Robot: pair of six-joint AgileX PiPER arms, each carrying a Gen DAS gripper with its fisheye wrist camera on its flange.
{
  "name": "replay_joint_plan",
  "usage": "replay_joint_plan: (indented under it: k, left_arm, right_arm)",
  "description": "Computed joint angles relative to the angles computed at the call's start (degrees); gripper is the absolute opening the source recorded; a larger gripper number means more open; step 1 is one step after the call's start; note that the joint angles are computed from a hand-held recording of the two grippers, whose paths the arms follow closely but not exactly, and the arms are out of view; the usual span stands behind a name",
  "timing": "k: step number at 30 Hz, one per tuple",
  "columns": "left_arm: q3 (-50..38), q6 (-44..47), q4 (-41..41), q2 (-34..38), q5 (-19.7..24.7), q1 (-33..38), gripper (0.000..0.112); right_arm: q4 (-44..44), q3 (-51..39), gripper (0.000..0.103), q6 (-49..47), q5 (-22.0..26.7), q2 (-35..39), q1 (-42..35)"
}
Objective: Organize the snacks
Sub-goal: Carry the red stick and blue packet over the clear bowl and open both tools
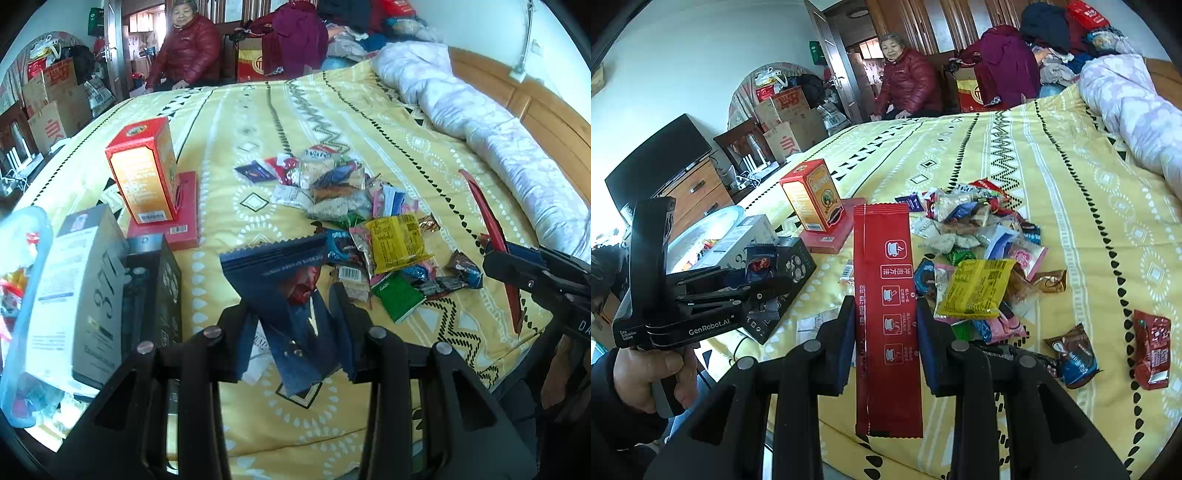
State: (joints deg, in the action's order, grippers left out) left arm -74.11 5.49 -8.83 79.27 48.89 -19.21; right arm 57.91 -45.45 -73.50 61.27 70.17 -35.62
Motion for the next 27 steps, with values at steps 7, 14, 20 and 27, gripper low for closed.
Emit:
replay_joint_plan:
  k: [7,14,20,27]
  left_arm:
    - [-2.15,3.24,-2.90,-0.87,1.32,2.86,0.038]
    - [-6.45,13.40,-15.24,-2.25,6.61,14.15,0.038]
    - [-14.51,21.92,-25.88,-0.78,14.24,32.47,0.038]
    - [-27.47,24.98,-29.74,9.25,18.90,54.94,0.038]
  right_arm:
    - [-1.13,-3.24,0.034,3.79,-0.50,-1.63,2.63]
    - [-2.70,-10.15,0.034,11.23,-3.51,-2.51,12.00]
    - [-6.52,-21.32,0.034,22.44,-10.18,1.08,28.89]
    - [-16.69,-41.74,0.034,39.54,-16.00,14.34,52.98]
